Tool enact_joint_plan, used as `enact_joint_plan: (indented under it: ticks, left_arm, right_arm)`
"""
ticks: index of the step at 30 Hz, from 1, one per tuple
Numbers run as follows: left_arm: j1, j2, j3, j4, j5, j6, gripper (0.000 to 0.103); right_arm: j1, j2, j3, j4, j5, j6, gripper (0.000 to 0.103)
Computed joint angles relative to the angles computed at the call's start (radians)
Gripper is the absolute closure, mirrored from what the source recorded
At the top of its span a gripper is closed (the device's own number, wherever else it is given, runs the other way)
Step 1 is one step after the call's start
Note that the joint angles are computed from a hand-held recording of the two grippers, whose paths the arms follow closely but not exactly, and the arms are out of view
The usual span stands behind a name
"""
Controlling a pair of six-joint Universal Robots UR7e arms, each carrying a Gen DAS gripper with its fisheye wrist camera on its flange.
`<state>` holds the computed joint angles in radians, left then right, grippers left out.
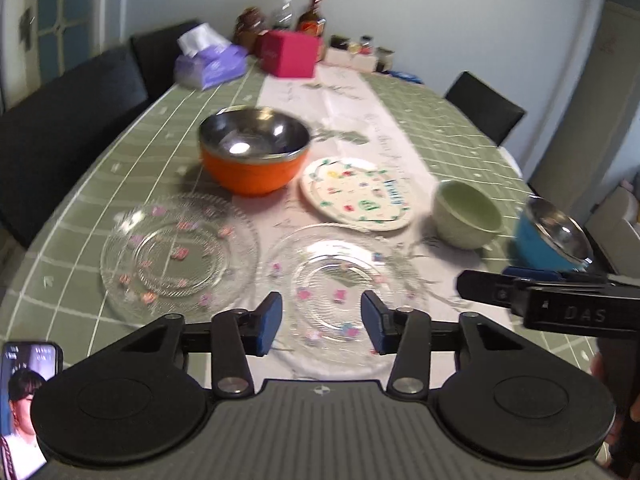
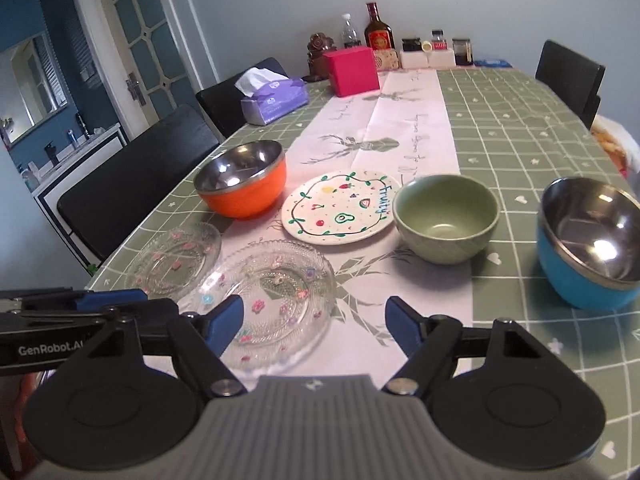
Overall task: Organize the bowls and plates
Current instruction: 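Move the left tool toward the rim of the front clear glass plate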
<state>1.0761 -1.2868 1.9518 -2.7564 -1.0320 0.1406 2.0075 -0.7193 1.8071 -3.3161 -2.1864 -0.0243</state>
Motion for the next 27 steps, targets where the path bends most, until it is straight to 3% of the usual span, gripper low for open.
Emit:
enact_joint_plan:
  ticks: [3, 8, 10, 27]
  left_arm:
    - [0.049, 0.020, -0.040, 0.028, -0.052, -0.059, 0.056]
    - [0.080, 0.035, -0.072, 0.068, -0.088, -0.134, 0.056]
    - [0.083, 0.044, -0.079, 0.071, -0.078, -0.151, 0.058]
    - [0.120, 0.094, -0.127, 0.091, -0.087, -0.219, 0.091]
  right_arm:
    - [-0.028, 0.014, -0.038, 0.055, 0.012, 0.020, 0.043]
    - [-0.075, 0.015, -0.063, 0.122, 0.090, 0.104, 0.049]
    - [-0.091, 0.017, -0.072, 0.149, 0.117, 0.132, 0.064]
    - [-0.141, 0.025, -0.081, 0.160, 0.203, 0.197, 0.085]
